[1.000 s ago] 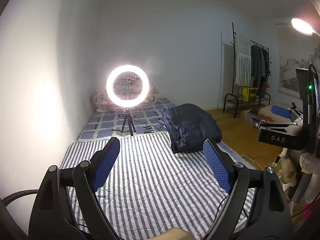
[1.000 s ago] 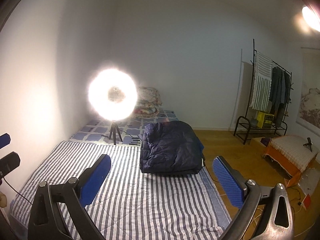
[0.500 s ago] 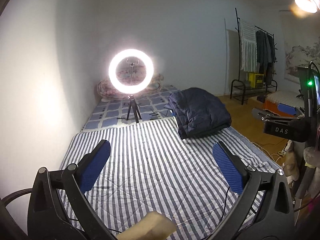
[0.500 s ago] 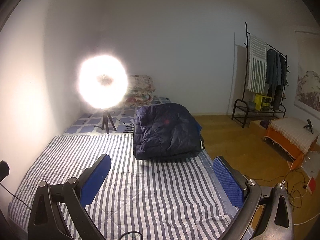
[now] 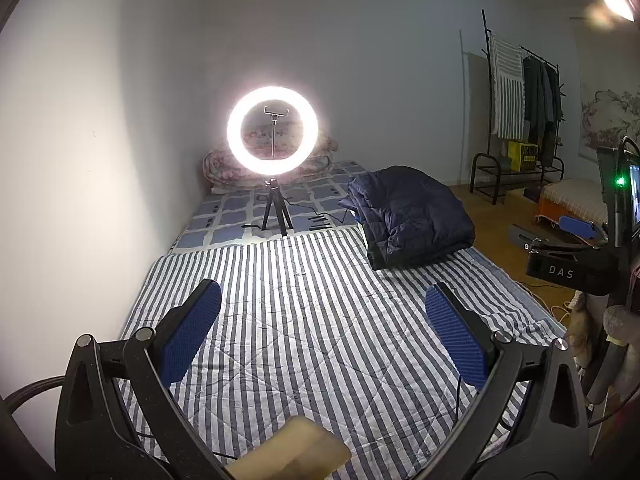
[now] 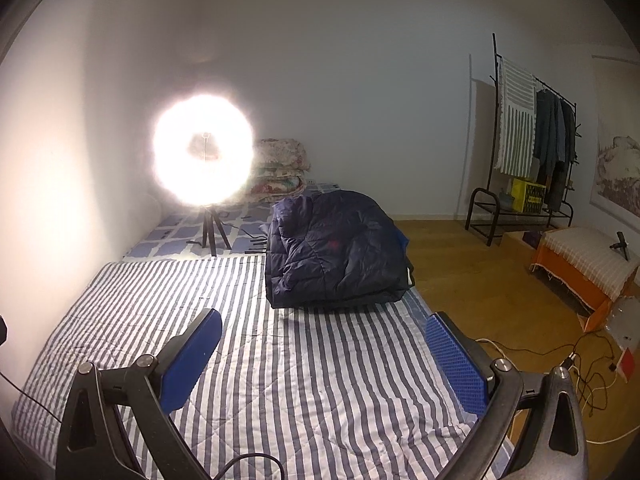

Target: Fold large clothes

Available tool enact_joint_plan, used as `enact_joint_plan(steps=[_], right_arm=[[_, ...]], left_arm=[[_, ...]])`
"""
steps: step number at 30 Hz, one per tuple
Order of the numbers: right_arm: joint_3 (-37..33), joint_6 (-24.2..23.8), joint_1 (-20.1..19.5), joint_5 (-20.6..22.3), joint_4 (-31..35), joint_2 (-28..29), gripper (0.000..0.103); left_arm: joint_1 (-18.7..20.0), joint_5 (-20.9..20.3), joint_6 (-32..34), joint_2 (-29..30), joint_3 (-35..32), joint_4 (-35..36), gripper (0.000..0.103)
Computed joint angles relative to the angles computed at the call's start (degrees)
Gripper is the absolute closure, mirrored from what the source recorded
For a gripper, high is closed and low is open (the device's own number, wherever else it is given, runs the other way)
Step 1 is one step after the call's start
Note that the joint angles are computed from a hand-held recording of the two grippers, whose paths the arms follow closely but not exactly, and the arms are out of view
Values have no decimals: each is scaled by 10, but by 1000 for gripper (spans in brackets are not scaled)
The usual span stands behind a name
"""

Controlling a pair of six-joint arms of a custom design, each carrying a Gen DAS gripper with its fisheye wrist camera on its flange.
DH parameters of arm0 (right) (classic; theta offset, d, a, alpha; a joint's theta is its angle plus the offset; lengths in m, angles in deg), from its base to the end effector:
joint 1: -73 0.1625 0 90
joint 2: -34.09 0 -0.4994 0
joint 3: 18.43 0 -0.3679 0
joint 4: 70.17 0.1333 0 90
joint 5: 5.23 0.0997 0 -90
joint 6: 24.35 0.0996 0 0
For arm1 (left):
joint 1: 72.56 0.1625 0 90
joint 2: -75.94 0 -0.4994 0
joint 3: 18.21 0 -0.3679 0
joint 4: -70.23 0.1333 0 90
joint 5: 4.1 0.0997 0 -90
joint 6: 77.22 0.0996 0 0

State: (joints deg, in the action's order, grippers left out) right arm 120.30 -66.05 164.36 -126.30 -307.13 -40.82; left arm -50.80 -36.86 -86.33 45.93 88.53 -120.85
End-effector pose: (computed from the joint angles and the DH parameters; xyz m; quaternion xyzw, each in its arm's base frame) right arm 0.0911 -0.3869 0.4033 0.0992 -0.7357 0.5310 0.4085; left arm -0.5046 -0.4351 0.0462 0.3355 0.7962 -0.4371 0.2499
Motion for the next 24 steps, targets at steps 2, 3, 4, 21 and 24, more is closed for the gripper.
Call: enact_joint_plan(steps=[2,3,4,21,24], right_arm=[[-1,0,-1,1,2,-1,0],[-1,1,-1,2,3,-1,0],[-2,1,-1,2,2,-1,0],[-3,21,-13,7,11,-8,0],[-3,20,-14,7,11,-8,0]], left_arm=[[1,-2,0,0,-2,3,0],[1,-2,0,0,-2,4,0],[1,-3,1,1,-3,4,0],[-3,-3,8,8,-7,2,0],[-4,-2,10,9,-7,-1,0]])
